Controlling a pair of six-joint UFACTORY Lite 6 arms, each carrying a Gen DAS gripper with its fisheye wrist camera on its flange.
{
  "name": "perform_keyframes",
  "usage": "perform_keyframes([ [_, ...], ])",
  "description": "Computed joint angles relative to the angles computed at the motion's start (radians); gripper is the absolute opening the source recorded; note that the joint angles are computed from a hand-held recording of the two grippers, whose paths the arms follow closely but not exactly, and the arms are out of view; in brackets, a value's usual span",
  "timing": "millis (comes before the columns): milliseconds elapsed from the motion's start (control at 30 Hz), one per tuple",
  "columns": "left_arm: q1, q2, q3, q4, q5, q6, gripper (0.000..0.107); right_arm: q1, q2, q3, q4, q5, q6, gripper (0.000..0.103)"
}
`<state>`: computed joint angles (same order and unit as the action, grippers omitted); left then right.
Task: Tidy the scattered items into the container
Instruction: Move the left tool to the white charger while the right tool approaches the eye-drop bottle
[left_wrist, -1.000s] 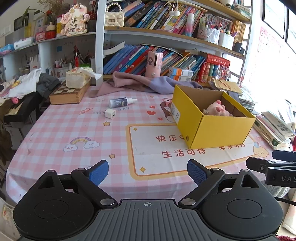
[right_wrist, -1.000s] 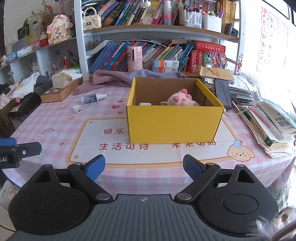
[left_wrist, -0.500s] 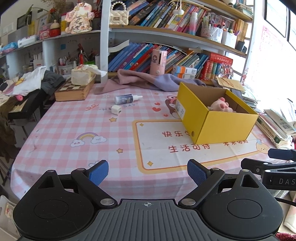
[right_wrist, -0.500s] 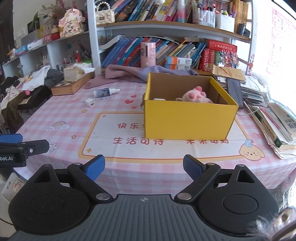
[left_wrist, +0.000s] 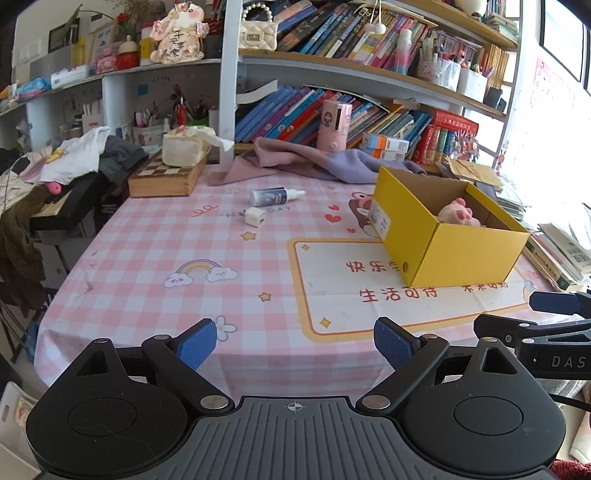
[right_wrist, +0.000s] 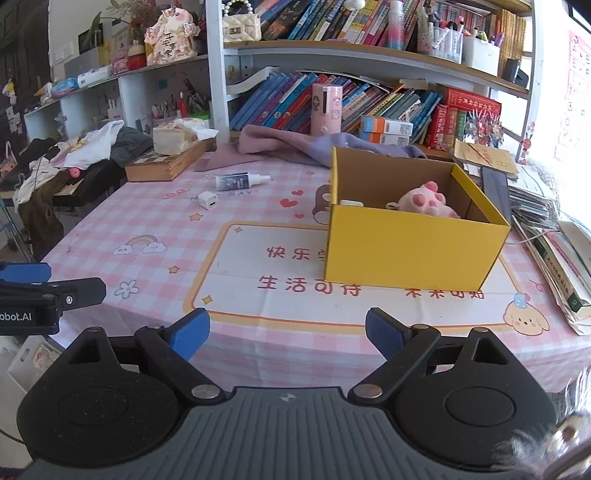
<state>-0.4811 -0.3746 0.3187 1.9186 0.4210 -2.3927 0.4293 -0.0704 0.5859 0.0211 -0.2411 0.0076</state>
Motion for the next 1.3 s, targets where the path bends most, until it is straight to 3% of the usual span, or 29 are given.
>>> perform_keyframes([
  [367,0.059,-0.009,-0.015,0.065,-0.033,-0.034,0.094,0.057,0.041,0.048,0.113,0.015,-0.119,0.088],
  [500,0.071,-0.003,-0.019,0.085,-0.036,-0.027,0.094,0.059,0.087,0.078,0.051,0.007,-0.049,0.083],
  [700,0.134,-0.003,-0.022,0.123,-0.057,-0.032,0.094,0.082,0.191,0.170,-0.023,0.007,0.020,0.082],
  [967,0.236,0.094,0.023,0.443,-0.070,-0.289,0.094,0.102,0.301,0.290,0.002,0.029,-0.014,0.069],
  [1167,0.308,0.248,0.128,0.680,-0.048,-0.463,0.094,0.094,0.408,0.421,0.017,0.046,-0.042,0.068],
  [1300,0.362,0.367,0.224,0.807,-0.046,-0.556,0.094,0.076,0.520,0.586,-0.074,0.096,0.051,0.068],
])
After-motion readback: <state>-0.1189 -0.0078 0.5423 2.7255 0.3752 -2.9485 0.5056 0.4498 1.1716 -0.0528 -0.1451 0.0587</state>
